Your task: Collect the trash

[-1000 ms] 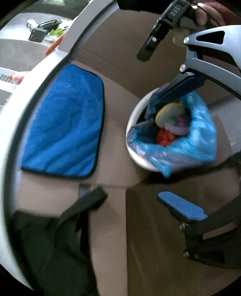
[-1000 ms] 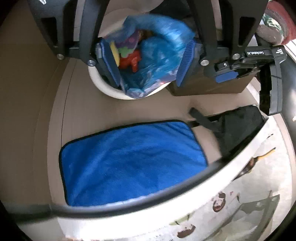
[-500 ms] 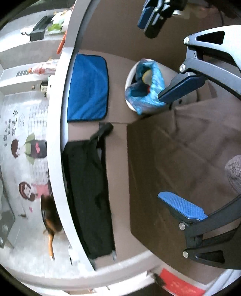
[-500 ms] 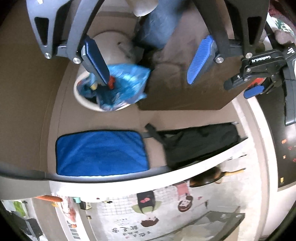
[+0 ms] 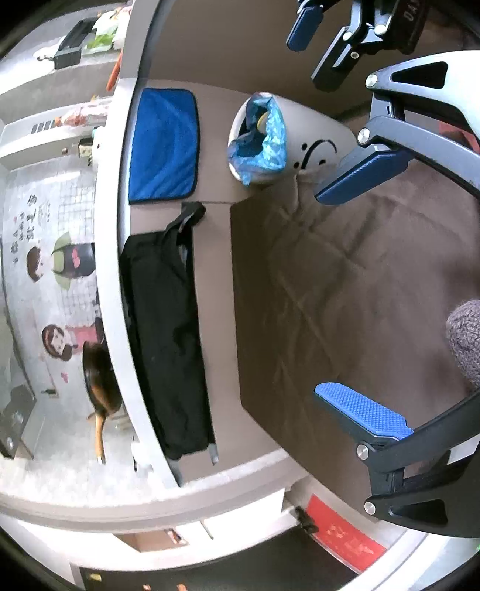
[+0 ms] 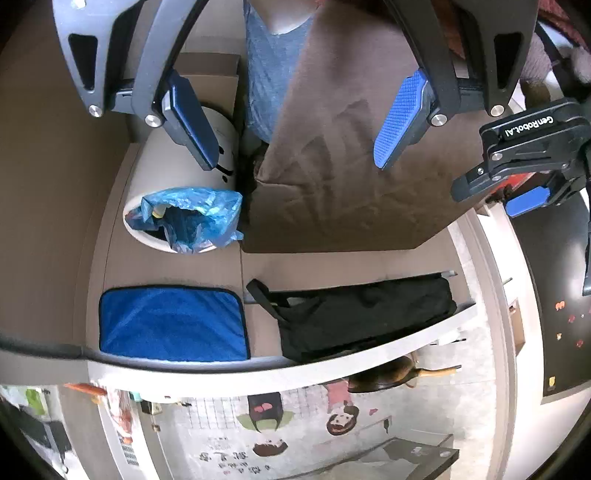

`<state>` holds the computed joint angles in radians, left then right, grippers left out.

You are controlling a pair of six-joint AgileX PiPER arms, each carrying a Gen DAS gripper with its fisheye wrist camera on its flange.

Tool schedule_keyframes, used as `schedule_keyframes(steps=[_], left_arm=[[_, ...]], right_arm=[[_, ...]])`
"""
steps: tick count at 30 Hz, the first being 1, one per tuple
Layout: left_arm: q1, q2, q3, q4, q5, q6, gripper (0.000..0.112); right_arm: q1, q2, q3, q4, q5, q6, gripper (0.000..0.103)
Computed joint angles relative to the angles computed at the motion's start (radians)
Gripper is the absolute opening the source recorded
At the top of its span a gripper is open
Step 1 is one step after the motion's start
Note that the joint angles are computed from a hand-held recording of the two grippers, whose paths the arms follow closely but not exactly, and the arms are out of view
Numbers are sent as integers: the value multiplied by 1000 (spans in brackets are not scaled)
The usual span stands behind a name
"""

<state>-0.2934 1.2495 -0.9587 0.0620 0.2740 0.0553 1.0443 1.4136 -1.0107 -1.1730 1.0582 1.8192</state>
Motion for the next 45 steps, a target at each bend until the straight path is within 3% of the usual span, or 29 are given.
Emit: schedule_keyframes(steps=[9, 16, 21, 31, 45], left_arm=[[68, -49, 47, -261, -13, 248, 97], [85, -64, 56, -345, -23, 326, 97], [78, -75, 60, -307, -27, 278, 97], [102, -78, 60, -406, -24, 377, 97], [80, -84, 64, -308, -30, 270, 97]], right_arm=[[44, 32, -34, -14, 45, -2, 84], [64, 29, -33, -26, 66, 15, 84], [67, 30, -36, -25, 69, 8, 84], [71, 30, -47, -29, 74, -13, 84], [69, 31, -46, -39, 75, -16, 84]])
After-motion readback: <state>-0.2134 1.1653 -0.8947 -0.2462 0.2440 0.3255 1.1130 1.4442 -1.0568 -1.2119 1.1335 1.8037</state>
